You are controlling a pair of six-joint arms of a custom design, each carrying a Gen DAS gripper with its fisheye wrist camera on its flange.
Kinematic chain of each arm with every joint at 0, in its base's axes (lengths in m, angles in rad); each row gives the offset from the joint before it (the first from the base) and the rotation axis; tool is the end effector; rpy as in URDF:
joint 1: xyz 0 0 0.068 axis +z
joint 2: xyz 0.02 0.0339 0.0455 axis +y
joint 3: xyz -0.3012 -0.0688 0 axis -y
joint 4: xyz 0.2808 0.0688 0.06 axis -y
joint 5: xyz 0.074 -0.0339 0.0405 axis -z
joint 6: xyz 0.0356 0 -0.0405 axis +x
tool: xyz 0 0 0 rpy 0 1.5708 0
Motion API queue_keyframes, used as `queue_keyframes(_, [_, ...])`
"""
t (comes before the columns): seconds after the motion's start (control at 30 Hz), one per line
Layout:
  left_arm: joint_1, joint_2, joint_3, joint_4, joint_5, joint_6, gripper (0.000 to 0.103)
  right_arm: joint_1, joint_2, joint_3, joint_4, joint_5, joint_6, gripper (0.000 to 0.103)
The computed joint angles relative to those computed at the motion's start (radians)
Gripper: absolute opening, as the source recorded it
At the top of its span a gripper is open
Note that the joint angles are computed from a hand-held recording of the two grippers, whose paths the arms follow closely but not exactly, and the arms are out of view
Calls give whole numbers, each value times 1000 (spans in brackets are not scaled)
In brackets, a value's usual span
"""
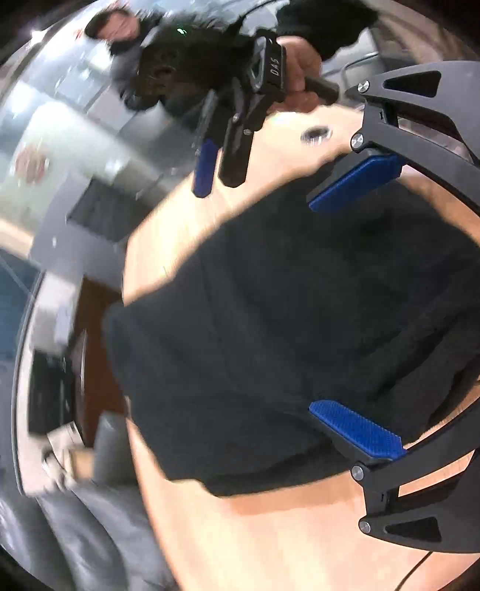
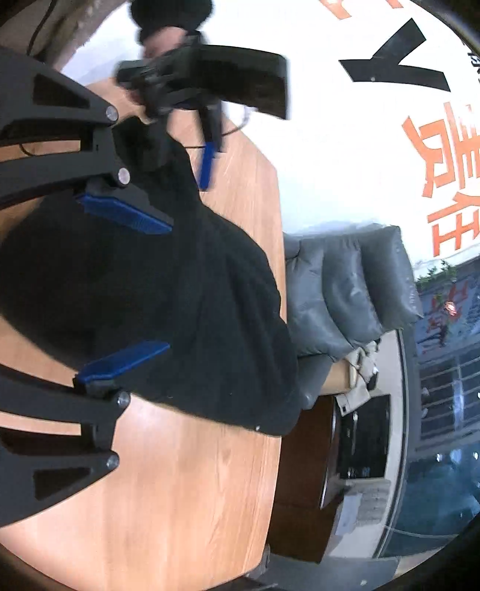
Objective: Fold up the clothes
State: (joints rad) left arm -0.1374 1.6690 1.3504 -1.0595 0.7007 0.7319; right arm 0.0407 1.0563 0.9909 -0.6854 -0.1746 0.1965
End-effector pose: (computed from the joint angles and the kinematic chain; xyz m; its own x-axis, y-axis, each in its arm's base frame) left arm 0.3479 -0.0713 0.2829 -0.5716 0.5947 -0.5654 0.8186 0.4609 -0.3428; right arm 0.2352 0.0158 0.3428 -0.7011 0.1639 -0.6939 -0.0307 0.9654 0.2590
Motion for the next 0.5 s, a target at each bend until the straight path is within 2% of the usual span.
queue_keyframes(0.07, [18,-22,-88,122,-17,-14,102,13,85,18,-21,7,-67,65])
queue_keyframes(0.1, [29,-23,-120,171,-36,-15,103,44,99,7,-22,50,-91,65])
queue_keyframes(0.13, [48,21,-101,140,-43,2,103,84,110,-10,-14,104,-112,65])
queue_keyframes(0.17, [72,69,-64,79,-10,14,103,124,124,-26,-6,158,-132,66])
queue_keyframes(0.2, [93,105,-33,28,17,22,103,136,126,-21,-15,171,-131,66])
queue_keyframes(0.33, [107,43,31,-57,62,72,103,128,103,23,-65,141,-95,65])
queue_keyframes(0.5, [133,83,230,-276,211,137,103,46,36,30,-48,15,-47,65])
